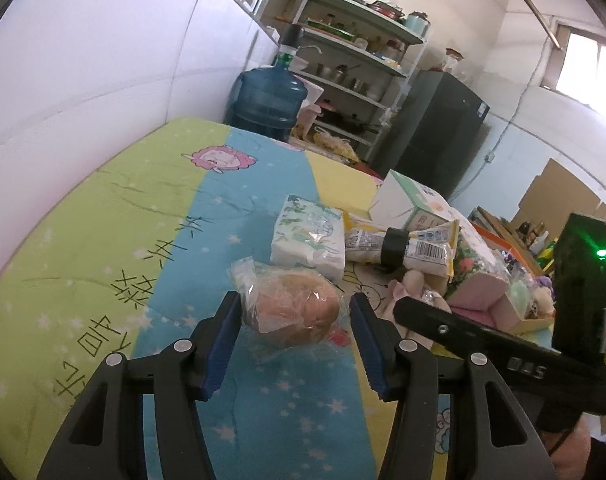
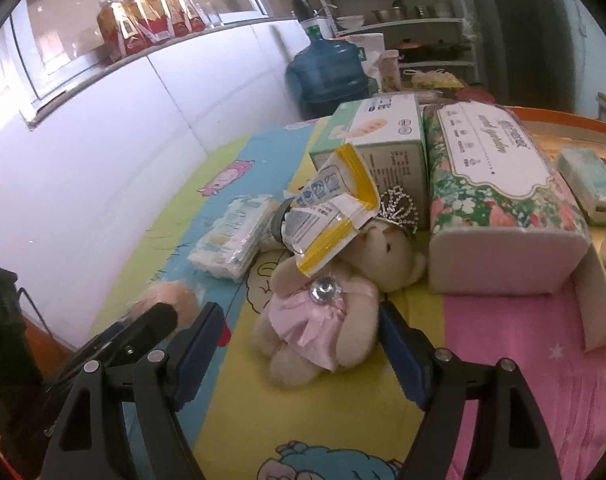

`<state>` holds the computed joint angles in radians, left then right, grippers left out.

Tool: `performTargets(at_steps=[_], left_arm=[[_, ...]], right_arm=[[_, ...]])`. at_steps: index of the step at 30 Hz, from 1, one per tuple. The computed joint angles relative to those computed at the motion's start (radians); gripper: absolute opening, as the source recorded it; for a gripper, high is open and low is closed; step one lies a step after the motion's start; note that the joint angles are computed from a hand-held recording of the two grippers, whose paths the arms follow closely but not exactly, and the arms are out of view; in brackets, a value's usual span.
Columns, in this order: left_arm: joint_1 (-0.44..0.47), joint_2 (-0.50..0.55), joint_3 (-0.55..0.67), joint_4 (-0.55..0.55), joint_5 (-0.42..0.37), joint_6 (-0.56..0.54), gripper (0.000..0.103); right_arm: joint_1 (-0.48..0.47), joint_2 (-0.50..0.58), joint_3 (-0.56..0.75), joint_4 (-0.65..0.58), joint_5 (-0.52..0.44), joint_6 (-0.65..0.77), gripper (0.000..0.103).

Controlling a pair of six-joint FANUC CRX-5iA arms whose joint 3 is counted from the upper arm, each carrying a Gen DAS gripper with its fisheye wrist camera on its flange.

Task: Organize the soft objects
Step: 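Grasp the peach bagged ball with the left tool while the right tool grasps the pink-dress bear, then carry the peach ball and the pink-dress bear over the orange box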

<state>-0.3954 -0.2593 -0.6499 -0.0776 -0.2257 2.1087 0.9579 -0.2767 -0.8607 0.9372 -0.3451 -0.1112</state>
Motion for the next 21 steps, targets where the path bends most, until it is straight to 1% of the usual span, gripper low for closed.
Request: performTargets(at_steps=[1,2,3,4,5,7,11,15,21], left_arm=[[0.005,-0.005,-0.013,0.027,0.011,-0.027,0.057],[0.011,-0.010,-0.026,0.054,0.022,-0.056,0.057],[0.015,-0.014,-0.036,0.076,0.030,-0.078,0.057],[0.017,-0.017,-0.045,0.095,0.037,-0.094,0.057],[0.021,-0.019,-0.056,0.121,0.047,-0.117,0.057],[0.023,-0.025,-0.067,0.138,0.055,-0.128,0.057],[0.021,-0.036,-0.070,0.127,0.056,-0.110,0.057],[0.008,-0.050,-0.053,0.061,0.036,-0.037,0.057],[-0.052,-0.064,0.015,-0.143,-0.030,0.176,0.057]], right_arm=[[0.004,0.007,0.007,-0.019,-0.009,0.006,0.069],[0.007,0.009,0.004,0.015,-0.033,-0.030,0.065],[0.015,0.011,0.012,-0.001,-0.054,-0.019,0.050],[0.017,0.012,0.015,-0.013,-0.060,-0.011,0.041],[0.012,0.006,0.009,-0.012,-0.053,-0.014,0.040],[0.011,-0.009,-0.001,-0.020,-0.052,-0.006,0.032],[0.039,-0.029,-0.004,-0.031,-0.096,0.026,0.028],[0.094,-0.062,-0.007,-0.029,-0.166,0.057,0.027],[0.164,-0.127,-0.032,0.001,-0.249,0.056,0.024]])
